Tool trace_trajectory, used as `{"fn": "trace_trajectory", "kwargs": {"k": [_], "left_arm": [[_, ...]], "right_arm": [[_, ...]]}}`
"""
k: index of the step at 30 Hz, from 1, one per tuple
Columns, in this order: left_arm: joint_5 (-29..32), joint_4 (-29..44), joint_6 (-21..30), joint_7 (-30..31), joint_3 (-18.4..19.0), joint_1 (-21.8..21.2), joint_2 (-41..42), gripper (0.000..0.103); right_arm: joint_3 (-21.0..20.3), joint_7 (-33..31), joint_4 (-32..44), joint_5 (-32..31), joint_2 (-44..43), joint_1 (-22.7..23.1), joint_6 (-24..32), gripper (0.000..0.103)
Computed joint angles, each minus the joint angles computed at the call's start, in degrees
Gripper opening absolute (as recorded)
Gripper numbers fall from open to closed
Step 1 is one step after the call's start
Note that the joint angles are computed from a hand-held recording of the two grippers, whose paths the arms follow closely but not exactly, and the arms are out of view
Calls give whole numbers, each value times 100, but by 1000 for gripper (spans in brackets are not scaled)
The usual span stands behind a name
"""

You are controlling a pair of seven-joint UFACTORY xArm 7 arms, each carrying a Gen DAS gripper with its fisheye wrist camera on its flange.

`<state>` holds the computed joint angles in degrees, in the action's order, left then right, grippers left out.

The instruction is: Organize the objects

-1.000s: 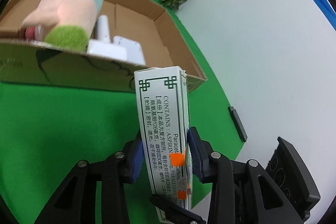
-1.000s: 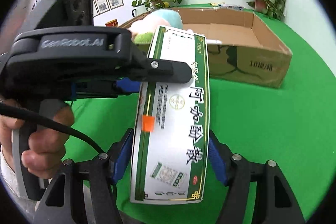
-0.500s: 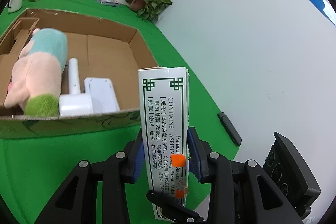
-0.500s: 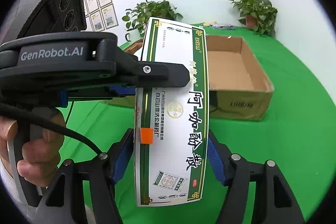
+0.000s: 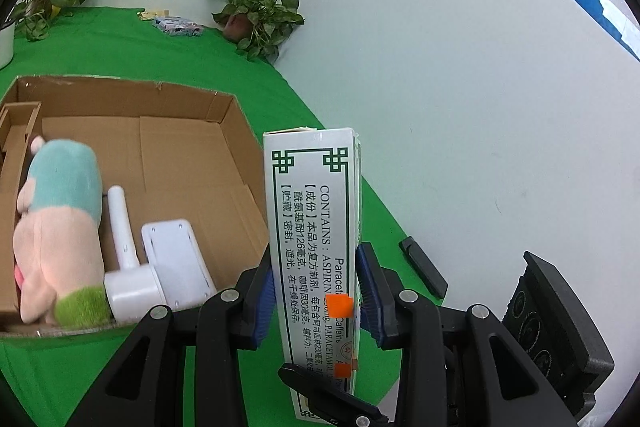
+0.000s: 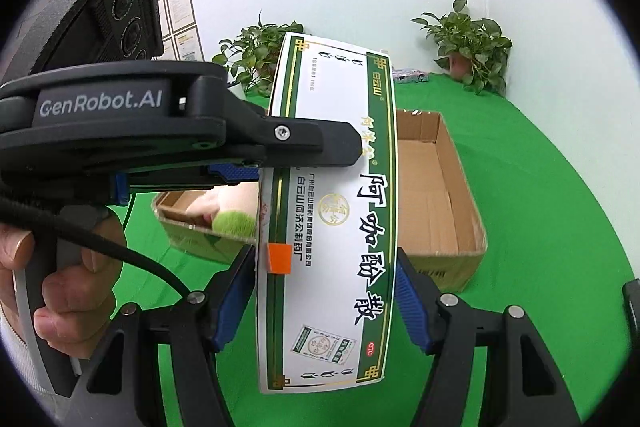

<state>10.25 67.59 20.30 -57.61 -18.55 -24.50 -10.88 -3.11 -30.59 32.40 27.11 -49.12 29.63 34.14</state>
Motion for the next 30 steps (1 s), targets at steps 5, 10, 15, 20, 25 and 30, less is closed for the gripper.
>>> {"fn": "trace_trajectory", "kwargs": {"k": [5,10,15,20,25,30], "left_arm": [[-250,453,206,423,192,-38,246,35],[-615,938,396,1029,394,-66,528,35],[-1039,1464,601,1572,565,-16,900,35],[-1505,2128,1096,1976,701,89,1561,35],[-2054,2503,1304,2350,724,230,2213,35],[-2851,2442,1215,2789,612,430,2613,35]], "right_arm": [[0,17,362,1,379,4,-21,65],[37,21,815,-1,847,-61,-15,65],[112,62,1178,-10,1152,-165,127,65],[-3,-101,1986,107,2092,-265,739,65],[50,-214,2621,276,3033,-621,1455,65],[329,-189,2844,163,3541,-1048,1684,65]]}}
